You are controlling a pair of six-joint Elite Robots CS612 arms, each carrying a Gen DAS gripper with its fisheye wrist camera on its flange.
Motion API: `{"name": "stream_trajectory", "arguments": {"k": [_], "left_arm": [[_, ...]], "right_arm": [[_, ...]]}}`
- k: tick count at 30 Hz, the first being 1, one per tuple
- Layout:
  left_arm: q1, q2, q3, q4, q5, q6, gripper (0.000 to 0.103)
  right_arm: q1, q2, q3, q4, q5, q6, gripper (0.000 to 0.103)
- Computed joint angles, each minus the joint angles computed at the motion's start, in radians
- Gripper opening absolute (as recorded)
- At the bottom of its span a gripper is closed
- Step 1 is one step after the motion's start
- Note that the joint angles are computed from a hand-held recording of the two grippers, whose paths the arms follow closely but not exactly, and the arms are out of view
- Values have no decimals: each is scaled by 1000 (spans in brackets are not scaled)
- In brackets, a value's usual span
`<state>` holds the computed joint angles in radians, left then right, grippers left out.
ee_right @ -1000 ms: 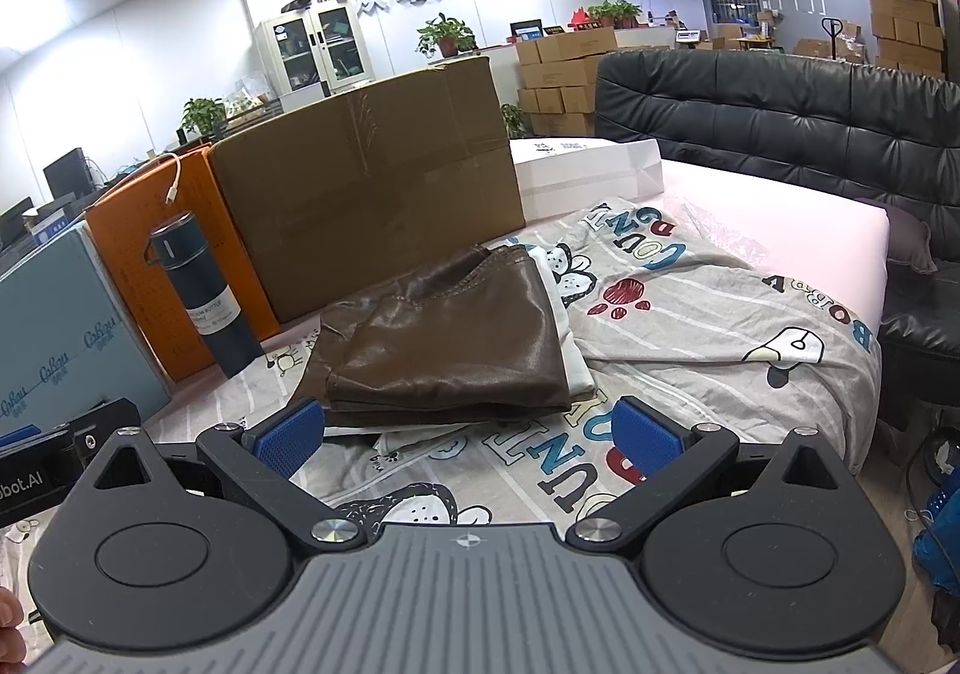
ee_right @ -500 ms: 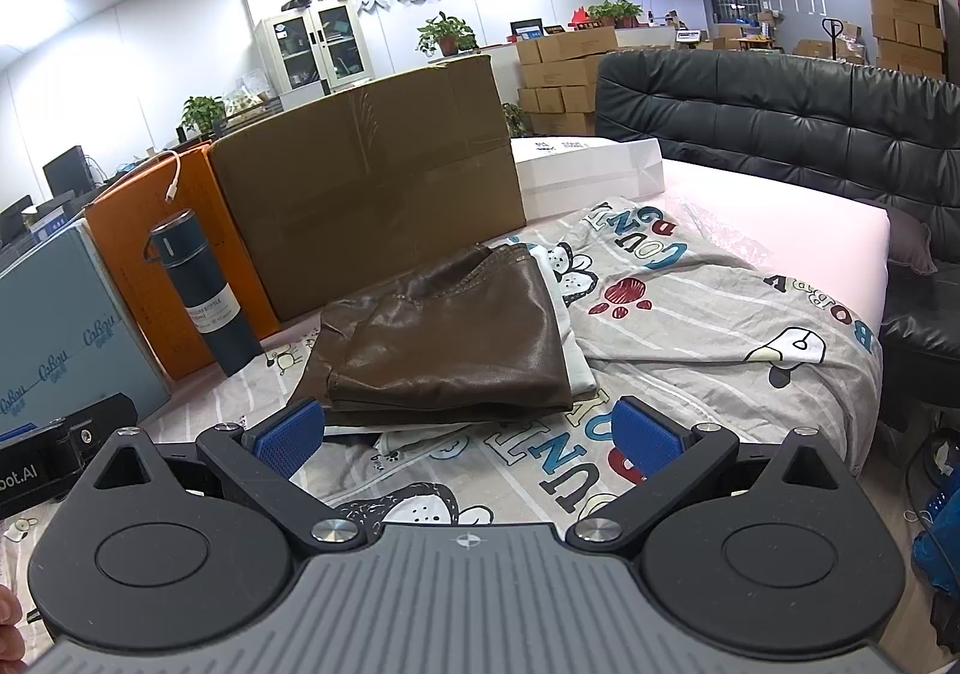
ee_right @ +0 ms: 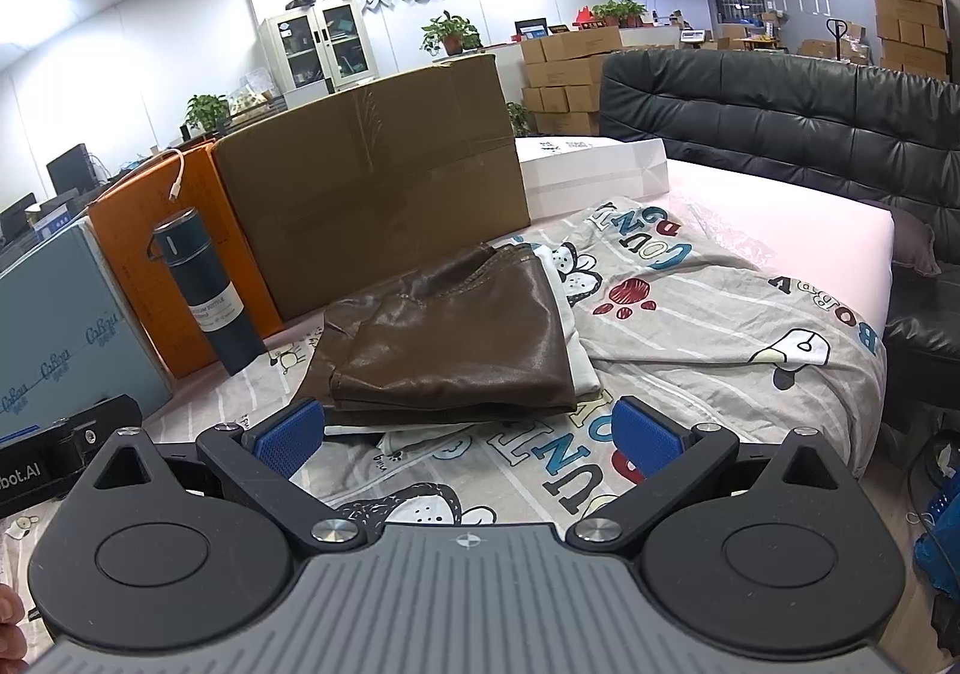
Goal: Fold clothes
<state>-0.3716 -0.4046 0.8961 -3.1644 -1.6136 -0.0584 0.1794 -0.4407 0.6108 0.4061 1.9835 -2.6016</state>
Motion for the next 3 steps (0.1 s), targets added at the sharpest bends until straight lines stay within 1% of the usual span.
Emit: {"name": "stream_trajectory", "arguments": {"k": [3], "left_arm": [[0, -1, 0, 4, 2, -1, 103]], "right_arm": [[0, 0, 0, 0, -1, 0, 103]]}}
